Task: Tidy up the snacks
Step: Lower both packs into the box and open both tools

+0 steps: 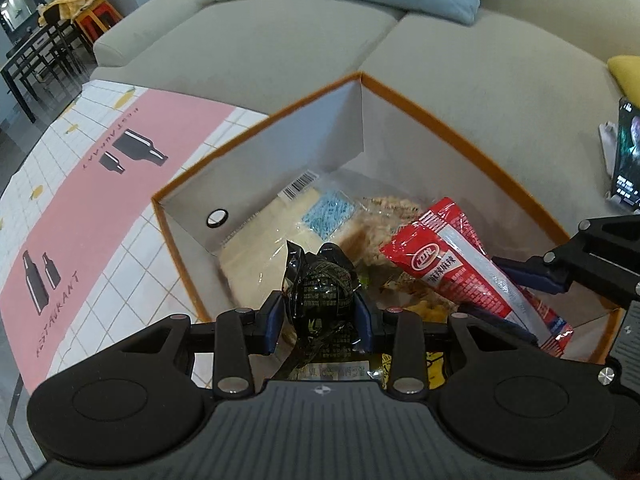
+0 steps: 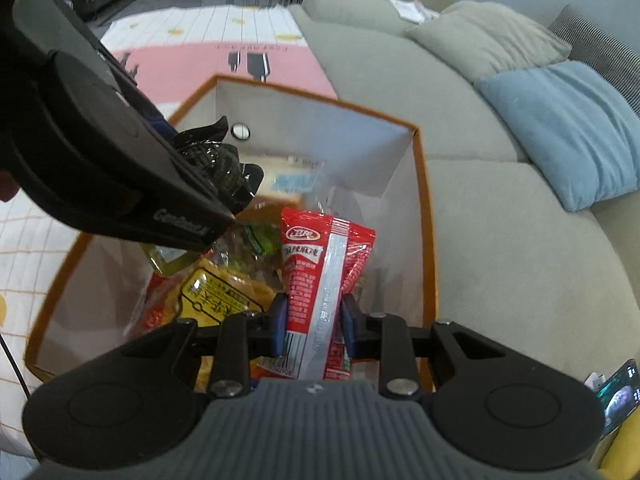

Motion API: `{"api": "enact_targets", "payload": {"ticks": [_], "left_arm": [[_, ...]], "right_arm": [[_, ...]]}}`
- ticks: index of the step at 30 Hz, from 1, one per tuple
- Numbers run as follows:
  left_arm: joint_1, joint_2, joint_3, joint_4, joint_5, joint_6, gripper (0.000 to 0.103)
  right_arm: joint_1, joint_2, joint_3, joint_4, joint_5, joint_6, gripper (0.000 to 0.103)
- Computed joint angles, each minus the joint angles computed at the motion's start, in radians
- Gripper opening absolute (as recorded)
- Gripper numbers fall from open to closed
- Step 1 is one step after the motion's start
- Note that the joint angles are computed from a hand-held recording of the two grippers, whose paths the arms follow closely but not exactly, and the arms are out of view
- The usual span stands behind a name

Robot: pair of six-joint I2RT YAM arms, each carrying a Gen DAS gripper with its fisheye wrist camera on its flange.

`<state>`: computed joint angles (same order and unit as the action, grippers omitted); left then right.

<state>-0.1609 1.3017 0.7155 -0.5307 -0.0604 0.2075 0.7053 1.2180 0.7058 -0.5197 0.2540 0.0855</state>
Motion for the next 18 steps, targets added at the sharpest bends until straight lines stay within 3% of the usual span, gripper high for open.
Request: {"api": "enact_targets", "payload": {"ticks": [8,13,18], "left_arm": [[-0.004,0.101,0.011,0.045,-0.015,0.006,0.043],[0.022,0.096,0.008,0.057,-0.002,0.016,0.059],[0.051,0.044,0.012,0.035,0.014,0.026,0.059]], "right_arm": [[-0.042,0.084,0.013,0.011,-0.016,-0.038,0.029],[-0.058,0.093,0.021,0.015,-0.031,-0.052,0.036],[-0.034,0.089,0.027,0.008,-0.008,-0.046,0.041]]}}
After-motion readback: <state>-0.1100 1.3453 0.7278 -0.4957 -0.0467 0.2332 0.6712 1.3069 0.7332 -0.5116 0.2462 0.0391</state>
